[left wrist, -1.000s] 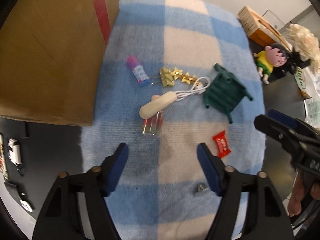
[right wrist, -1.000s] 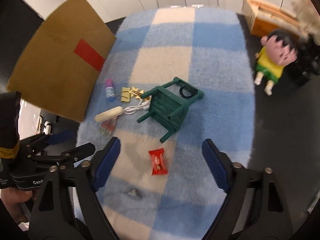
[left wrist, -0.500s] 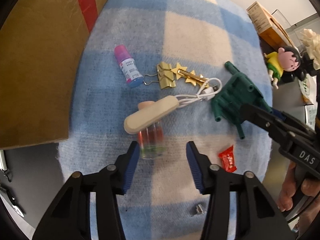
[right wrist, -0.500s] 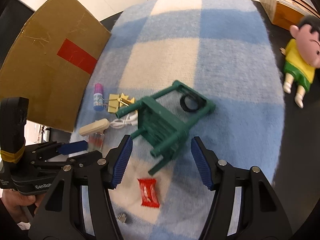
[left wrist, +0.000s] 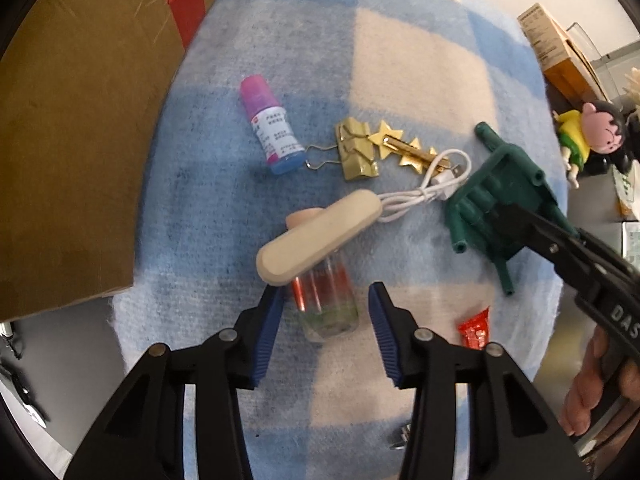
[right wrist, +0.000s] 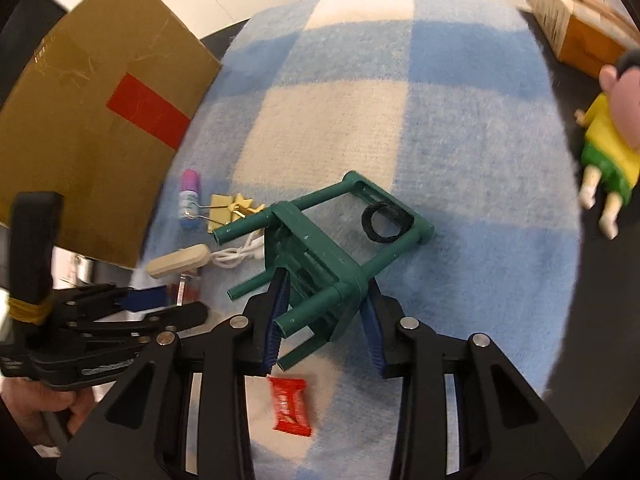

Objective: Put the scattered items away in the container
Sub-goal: 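Grasp the clear bottle with the left tool while the right tool grasps the green chair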

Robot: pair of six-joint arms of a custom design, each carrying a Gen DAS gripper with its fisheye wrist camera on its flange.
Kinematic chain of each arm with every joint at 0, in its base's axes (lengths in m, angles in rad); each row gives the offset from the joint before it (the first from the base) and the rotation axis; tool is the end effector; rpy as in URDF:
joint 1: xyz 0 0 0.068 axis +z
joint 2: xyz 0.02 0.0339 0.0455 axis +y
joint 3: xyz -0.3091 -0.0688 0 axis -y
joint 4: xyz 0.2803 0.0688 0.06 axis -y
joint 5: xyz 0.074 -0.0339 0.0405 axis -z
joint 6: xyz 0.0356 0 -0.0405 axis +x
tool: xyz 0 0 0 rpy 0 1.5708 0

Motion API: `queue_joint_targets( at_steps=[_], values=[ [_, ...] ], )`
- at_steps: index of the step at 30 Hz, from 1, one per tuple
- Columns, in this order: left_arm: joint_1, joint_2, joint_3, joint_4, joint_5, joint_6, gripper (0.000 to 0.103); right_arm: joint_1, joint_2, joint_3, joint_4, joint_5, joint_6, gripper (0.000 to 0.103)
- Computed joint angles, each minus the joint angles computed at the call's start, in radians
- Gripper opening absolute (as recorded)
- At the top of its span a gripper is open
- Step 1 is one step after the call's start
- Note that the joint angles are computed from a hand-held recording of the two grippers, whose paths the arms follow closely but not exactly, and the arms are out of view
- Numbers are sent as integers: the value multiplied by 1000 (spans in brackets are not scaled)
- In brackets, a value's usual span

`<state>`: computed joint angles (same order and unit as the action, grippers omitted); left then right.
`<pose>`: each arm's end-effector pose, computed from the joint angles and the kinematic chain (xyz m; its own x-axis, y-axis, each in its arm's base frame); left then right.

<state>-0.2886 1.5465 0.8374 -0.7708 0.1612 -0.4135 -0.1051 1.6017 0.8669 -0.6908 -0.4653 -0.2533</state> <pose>0.2612 -0.0835 0.1768 -0.9927 -0.1190 -0.0189 -0.1136 0.9766 -0.1828 0.2931 -0.0149 0.1743 -0.9599 -0.1239 -0.2513 -0.2183 0.8930 0.3935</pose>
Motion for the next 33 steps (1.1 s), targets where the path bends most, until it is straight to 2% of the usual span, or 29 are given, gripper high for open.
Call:
queue_joint_targets(
  at_steps=[1,2,10,15,16,19,33],
  values=[
    [0,3,3,-3,-5,-1,32,-4,2,-1,1,-9,2,36],
    [-3,9,9,-12,-18,0,29,-2,4,-1,4,-6,6,36],
    [0,17,15,-30,-23,20,27,37,-6,1,18,45,37,33],
    [-12,17,28,-52,-22,25,27,40,-15,17,-1,45,42,19],
    [-15,14,30,-56,-21,27,27,40,-14,21,-8,40,43,8],
    [-24,-14,32,-80,-21,34,27,39,-20,29,-28,31,49,2],
    [-36,-160,65,-192,-1,21,27,31,-188,38,-163,25,53,0]
  ],
)
